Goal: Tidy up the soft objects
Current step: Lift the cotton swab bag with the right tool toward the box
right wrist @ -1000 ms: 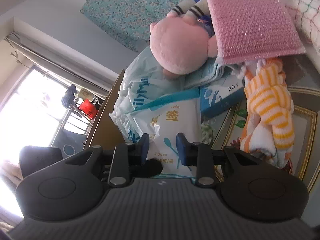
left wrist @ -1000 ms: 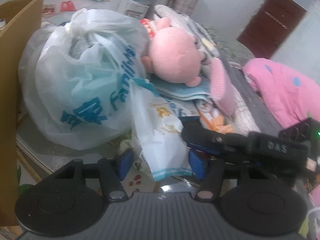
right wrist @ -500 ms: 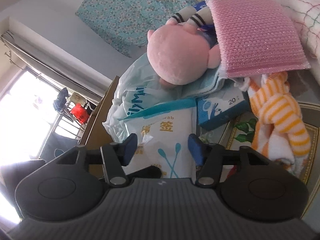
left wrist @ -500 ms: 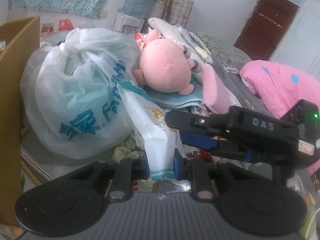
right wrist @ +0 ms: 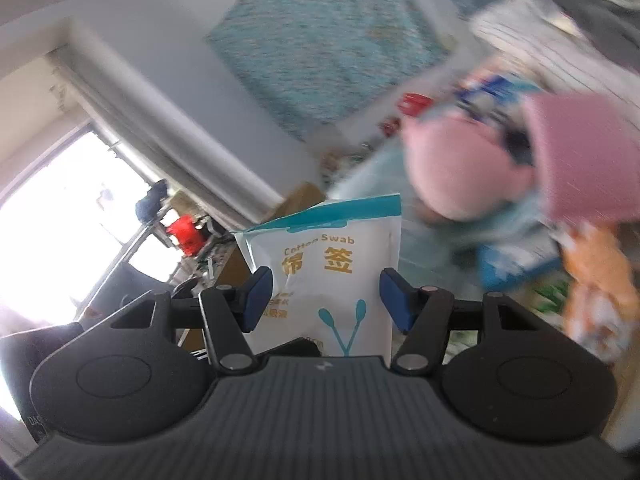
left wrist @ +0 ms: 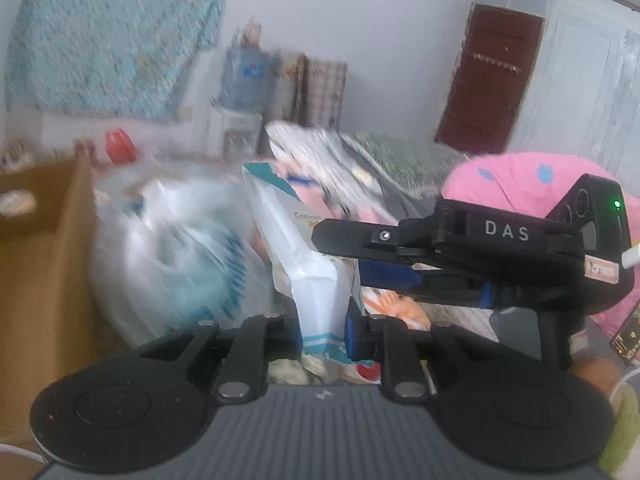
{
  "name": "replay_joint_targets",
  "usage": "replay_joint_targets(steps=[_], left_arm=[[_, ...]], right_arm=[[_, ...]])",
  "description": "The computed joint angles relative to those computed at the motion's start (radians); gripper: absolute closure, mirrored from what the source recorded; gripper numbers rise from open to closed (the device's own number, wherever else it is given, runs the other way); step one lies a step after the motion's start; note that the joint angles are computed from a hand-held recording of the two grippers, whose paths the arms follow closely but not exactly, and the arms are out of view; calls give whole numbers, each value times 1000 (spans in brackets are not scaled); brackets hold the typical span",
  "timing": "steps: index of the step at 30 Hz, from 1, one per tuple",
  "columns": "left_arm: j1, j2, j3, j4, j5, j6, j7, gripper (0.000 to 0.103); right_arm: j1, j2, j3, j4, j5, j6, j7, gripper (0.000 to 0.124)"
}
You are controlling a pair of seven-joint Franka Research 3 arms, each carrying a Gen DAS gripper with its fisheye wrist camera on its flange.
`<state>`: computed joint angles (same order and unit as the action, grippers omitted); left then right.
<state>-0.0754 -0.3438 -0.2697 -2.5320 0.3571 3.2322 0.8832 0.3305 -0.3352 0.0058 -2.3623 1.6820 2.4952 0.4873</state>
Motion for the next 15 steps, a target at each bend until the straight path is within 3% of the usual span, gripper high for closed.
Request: replay_joint_targets(steps=[2,4,9,15], left_arm=[[59,-57,-35,-14,12,-23,-15,83],[77,-100,-23,-21,18,-51,-20,83],[114,-176,33,-18,33,-141,-14,83],[155,-150,119,92,50,-313,52,83]], right_arm=[[11,24,6,47,-15,-27,3,64],[23,69,13,117,-48,-64,25,64],[47,230,53,352,-178,-138,136,64],[80,526,142,781,-454,-186,408,64]])
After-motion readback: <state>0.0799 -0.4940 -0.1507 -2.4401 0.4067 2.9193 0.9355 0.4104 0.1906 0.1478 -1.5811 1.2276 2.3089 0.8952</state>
